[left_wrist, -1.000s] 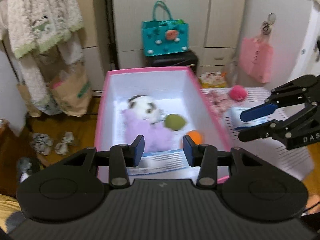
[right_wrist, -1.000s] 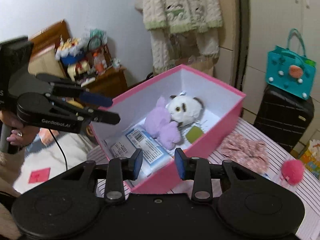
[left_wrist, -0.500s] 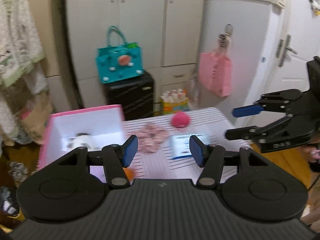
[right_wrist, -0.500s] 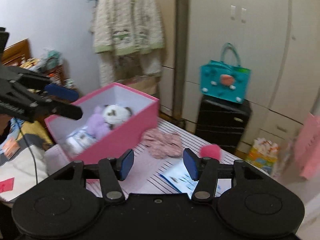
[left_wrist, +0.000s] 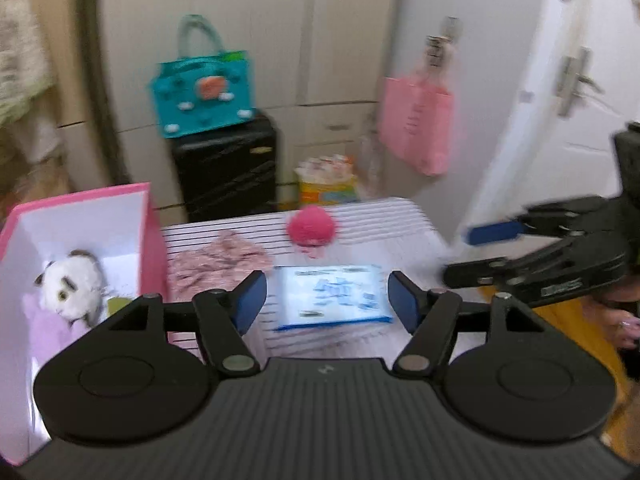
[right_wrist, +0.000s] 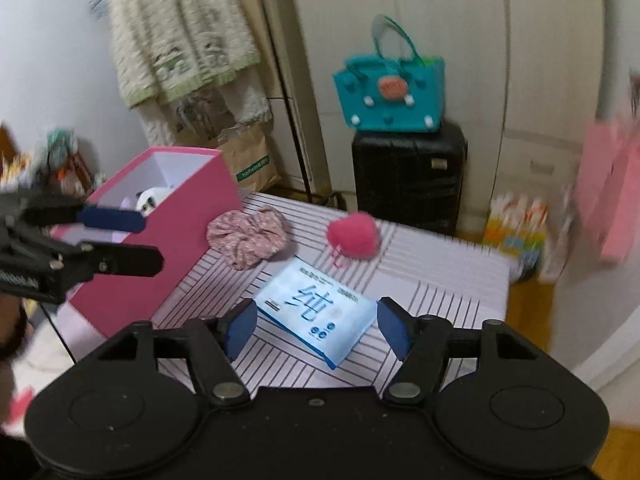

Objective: Organize soft objects

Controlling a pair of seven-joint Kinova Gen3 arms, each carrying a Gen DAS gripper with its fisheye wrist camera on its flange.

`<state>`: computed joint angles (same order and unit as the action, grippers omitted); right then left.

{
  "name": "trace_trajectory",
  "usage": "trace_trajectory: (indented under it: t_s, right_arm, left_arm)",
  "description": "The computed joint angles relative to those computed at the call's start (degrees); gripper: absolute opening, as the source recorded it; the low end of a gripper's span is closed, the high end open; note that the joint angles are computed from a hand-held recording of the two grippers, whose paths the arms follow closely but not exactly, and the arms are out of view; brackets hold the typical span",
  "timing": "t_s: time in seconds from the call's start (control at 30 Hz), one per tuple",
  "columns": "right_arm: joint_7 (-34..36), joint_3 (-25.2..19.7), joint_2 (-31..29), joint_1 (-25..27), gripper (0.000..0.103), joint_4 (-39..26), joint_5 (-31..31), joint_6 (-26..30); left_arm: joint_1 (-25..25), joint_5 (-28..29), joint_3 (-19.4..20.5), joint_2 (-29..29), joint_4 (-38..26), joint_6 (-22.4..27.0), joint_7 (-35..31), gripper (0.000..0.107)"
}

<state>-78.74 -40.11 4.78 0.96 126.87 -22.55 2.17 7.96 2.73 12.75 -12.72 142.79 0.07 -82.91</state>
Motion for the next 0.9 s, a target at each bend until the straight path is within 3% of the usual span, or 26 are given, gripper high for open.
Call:
trace_trajectory:
  t_s: [0.07,0.17,0.23,0.33,0.47,0.6,0.67,0.73,0.83,0.9]
  right_arm:
    - [-2.6,-5.3,3.1,5.2,0.073,1.4,4.0,-4.6]
    - [-0.1,-11.8,8.7,11.6,0.076,3.7,6.6,-11.6]
    - [1.5,-11.7,11.8,11.3,0.079,4.5,9.2,-14.7]
    - [2.3,-6.5,14.7,5.7,0.079,5.6,9.6,-19.6]
    - [-0.8,-4.1,17.2,3.3,0.079,5.9,11.4,-21.3]
    - [-5.7,-1.0,19.7,-0.4,0.077,5.8,10.2,-24.5]
    - [-7.4,0.3,20.3,-2.0,0.076,5.9,10.6,-25.6]
    - [-9.1,1.2,20.9,-3.3,0.074,6.0,11.5,-26.6]
    - [-11.1,3.7,21.6,-6.4,0.071,5.5,11.4,-27.0]
    - [-13.4,4.4,22.3,-7.1,0.068,5.6,12.4,-27.8]
  left_arm:
    - [-0.2,-4.7,-0.1,2.6,1.4,-3.4,4.2,0.068]
    - [6.1,-10.0,-7.0,8.4,1.7,-7.2,11.2,0.068]
    - [10.6,-14.2,-12.3,11.6,2.4,-10.8,15.8,0.068]
    - [14.1,-17.1,-17.7,16.1,3.5,-17.0,19.7,0.068]
    - [12.2,-10.1,-15.5,22.9,3.1,-23.0,16.4,0.066]
    - [19.8,-0.8,-21.6,28.7,-0.8,-21.5,12.2,0.064]
    - [21.2,3.9,-22.2,30.6,-1.7,-21.9,9.2,0.063]
    - [18.6,7.0,-19.2,31.8,-2.1,-22.8,6.8,0.057]
    - [12.1,8.0,-13.2,33.4,-2.1,-24.2,9.4,0.052]
    - [11.3,9.1,-12.1,34.1,-1.3,-26.7,9.4,0.048]
